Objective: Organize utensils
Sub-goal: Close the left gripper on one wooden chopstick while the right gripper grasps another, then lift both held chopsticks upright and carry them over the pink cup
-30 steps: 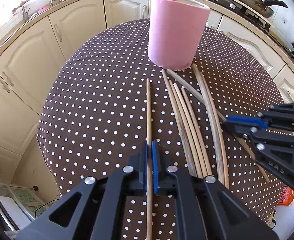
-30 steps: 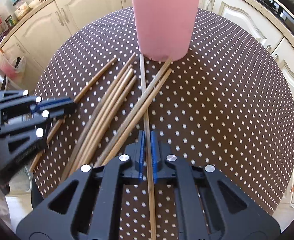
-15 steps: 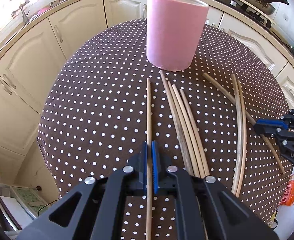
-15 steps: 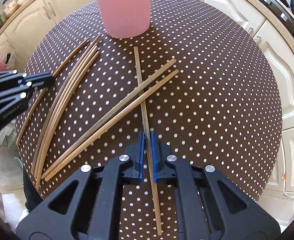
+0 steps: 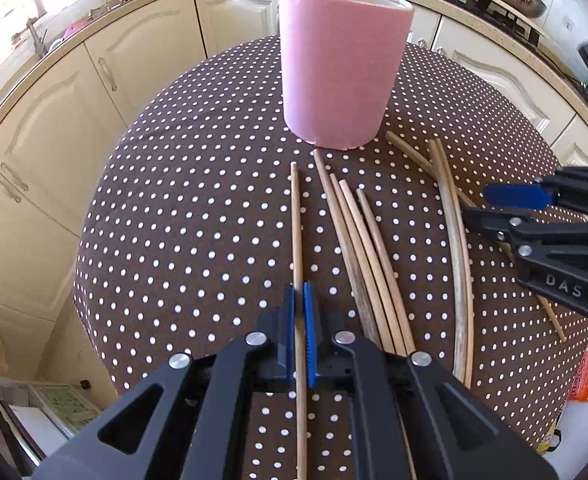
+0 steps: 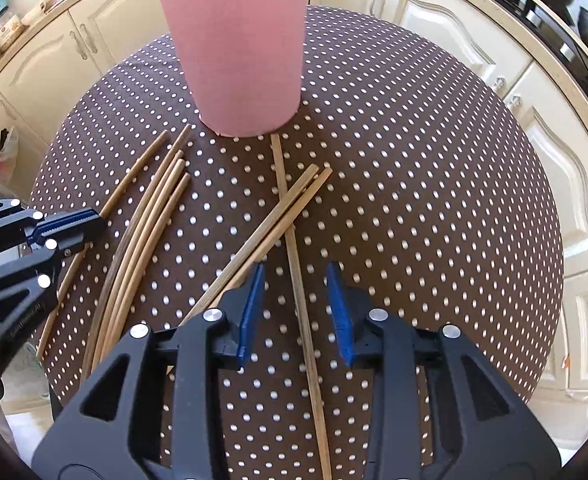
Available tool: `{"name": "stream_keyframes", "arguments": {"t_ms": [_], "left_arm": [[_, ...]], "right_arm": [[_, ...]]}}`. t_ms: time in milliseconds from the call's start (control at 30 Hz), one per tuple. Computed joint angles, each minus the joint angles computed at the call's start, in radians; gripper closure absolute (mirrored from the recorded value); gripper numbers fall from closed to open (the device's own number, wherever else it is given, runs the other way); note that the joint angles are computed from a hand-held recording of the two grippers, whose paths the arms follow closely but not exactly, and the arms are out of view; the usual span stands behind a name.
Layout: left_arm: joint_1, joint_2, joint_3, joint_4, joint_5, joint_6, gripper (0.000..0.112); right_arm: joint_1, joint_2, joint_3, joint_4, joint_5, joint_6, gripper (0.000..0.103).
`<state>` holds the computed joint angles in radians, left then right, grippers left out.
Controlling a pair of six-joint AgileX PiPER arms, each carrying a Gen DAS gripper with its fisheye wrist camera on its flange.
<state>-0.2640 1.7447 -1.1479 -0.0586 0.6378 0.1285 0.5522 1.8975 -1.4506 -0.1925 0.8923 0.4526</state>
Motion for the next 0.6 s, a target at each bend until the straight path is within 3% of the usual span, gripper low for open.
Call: {"name": "stream_keyframes", "arguments": {"t_ms": [100, 233, 300, 367, 500, 600], "left_arm": [[0.004, 0.014, -0.022, -0.009, 0.007, 0.015, 0.107], [0.014, 0.031, -0.048, -0.031, 0.019, 0.045, 0.107], [0.022, 0.042, -0.065, -0.044, 0.029, 0.059, 0.107], [0.025, 0.045, -0.065, -0.056, 0.027, 0.068, 0.107], [0.04, 0.048, -0.068, -0.086, 0.026, 0.094, 0.107], [0.059, 0.037, -0.049, -0.123, 0.003, 0.122, 0.107]], "right_arm": [[-0.018, 0.097, -0.14, 0.027, 0.051, -0.056, 0.075], [-0.041, 0.165, -0.237, 0.069, 0.056, -0.113, 0.076], [-0.045, 0.17, -0.216, 0.08, 0.025, -0.121, 0.081], [-0.047, 0.193, -0.253, 0.073, 0.039, -0.127, 0.097], [-0.037, 0.196, -0.265, 0.052, 0.042, -0.095, 0.097], [-0.035, 0.114, -0.145, 0.002, 0.003, -0.041, 0.097]]}}
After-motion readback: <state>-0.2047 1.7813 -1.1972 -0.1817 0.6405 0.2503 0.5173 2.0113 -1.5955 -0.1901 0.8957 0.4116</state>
